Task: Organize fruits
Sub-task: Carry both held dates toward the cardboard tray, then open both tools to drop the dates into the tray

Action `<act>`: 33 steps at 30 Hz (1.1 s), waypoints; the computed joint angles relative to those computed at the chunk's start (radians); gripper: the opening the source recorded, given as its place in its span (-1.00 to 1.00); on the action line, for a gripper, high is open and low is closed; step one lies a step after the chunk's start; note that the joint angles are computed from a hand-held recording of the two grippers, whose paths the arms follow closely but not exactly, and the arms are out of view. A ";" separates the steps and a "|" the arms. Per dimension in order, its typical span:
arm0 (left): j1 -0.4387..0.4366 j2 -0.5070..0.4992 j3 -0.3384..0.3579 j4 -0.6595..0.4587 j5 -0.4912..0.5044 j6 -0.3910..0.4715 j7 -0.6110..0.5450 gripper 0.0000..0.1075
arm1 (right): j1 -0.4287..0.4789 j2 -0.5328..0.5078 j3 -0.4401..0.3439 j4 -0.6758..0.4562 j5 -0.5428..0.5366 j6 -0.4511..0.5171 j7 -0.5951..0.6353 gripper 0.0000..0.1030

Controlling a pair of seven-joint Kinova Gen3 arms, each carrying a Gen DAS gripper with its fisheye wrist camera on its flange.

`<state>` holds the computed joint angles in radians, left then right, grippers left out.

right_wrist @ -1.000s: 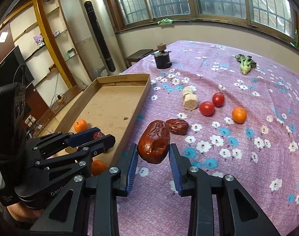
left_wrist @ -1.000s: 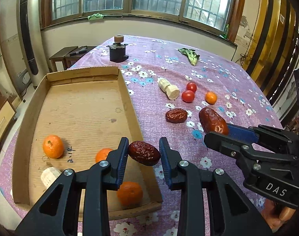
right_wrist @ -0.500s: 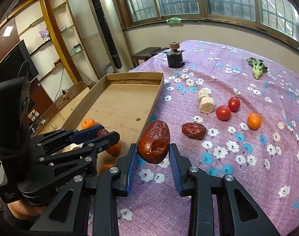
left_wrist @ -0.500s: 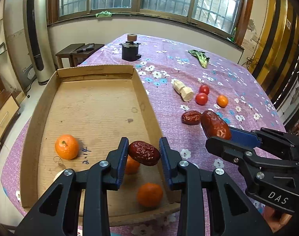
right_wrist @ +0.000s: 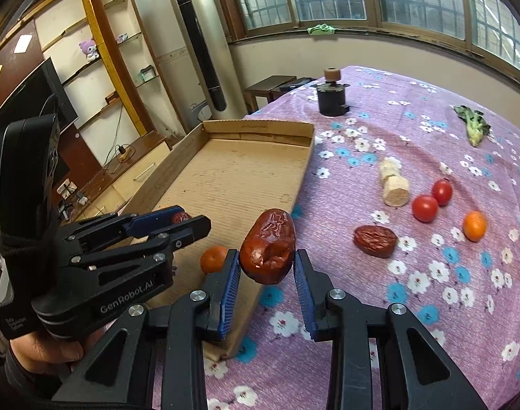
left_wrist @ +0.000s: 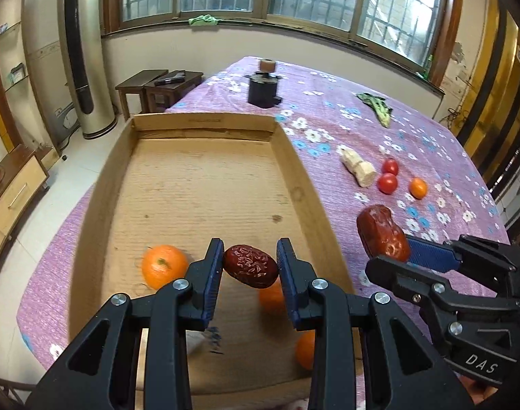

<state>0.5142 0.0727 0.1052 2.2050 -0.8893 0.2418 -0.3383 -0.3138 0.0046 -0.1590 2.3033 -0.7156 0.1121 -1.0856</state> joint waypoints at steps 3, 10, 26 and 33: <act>-0.033 -0.001 -0.006 -0.003 0.045 -0.007 -0.052 -0.45 | 0.016 0.032 -0.026 -0.025 -0.020 0.005 0.027 -0.37; -0.096 0.021 -0.034 -0.032 0.142 -0.006 -0.162 -0.45 | 0.074 0.113 -0.116 -0.091 0.053 0.001 -0.030 -0.37; -0.122 0.130 -0.072 -0.149 0.434 0.100 -0.464 -0.45 | -0.035 0.291 -0.042 -0.231 0.378 0.045 -0.313 -0.37; -0.078 0.165 -0.095 -0.195 0.449 0.186 -0.490 -0.45 | -0.110 0.297 0.020 -0.233 0.505 0.041 -0.442 -0.33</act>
<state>0.4364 0.2379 0.0104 2.0102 -0.4401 0.4273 -0.8280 -0.4242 0.3012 -0.1392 2.0702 -0.2106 0.1534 -1.5277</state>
